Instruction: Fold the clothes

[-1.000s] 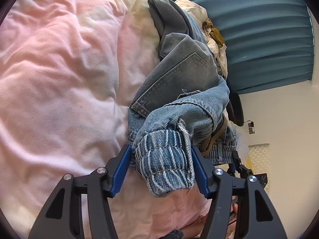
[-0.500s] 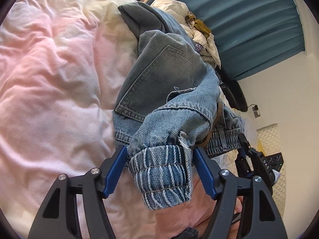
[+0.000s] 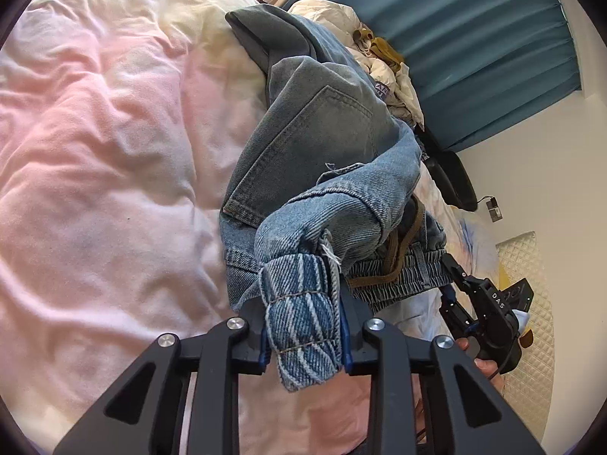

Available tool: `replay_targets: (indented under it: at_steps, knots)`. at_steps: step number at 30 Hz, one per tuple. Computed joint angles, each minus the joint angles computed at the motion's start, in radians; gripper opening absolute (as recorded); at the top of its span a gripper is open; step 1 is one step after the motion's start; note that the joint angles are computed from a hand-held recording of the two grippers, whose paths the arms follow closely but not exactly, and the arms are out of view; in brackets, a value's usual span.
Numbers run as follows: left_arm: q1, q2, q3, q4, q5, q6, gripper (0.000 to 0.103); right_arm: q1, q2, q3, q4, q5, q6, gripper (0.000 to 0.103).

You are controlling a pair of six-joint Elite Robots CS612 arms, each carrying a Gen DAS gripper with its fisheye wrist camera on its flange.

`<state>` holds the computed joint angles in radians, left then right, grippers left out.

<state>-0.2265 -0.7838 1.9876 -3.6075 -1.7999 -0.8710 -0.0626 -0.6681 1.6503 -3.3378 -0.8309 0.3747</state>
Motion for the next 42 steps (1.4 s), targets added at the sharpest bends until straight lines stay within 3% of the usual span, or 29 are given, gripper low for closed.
replay_targets:
  at_steps: [11,17,21,24,28,32,35,42]
  knots:
    - [0.001,0.005,-0.002,-0.002,0.003,-0.034,0.024,-0.019,0.066,-0.065,0.064,0.065,0.118,0.036]
    - [0.002,0.010,-0.001,-0.052,-0.048,-0.026,0.022,-0.015,0.044,-0.065,0.080,0.074,0.028,0.018]
    - [-0.017,-0.010,0.016,-0.074,-0.084,0.020,0.018,-0.020,0.013,-0.071,0.127,0.109,-0.031,0.014]
    - [-0.048,-0.022,0.035,-0.134,-0.110,0.073,0.016,-0.033,-0.006,-0.070,0.090,0.136,-0.012,0.012]
    - [-0.112,-0.020,0.052,-0.202,-0.104,0.078,0.016,-0.046,-0.024,-0.095,0.038,0.160,0.028,0.012]
    - [-0.158,0.000,0.023,-0.285,-0.082,0.046,0.016,-0.050,-0.064,-0.122,0.122,0.128,-0.104,0.011]
    - [-0.188,0.034,-0.021,-0.402,-0.061,-0.034,0.016,-0.065,-0.078,-0.147,0.140,0.108,-0.161,0.011]
    - [-0.259,0.091,-0.186,-0.417,0.024,-0.047,0.016,-0.100,-0.047,-0.288,0.203,0.089,-0.229,0.011]
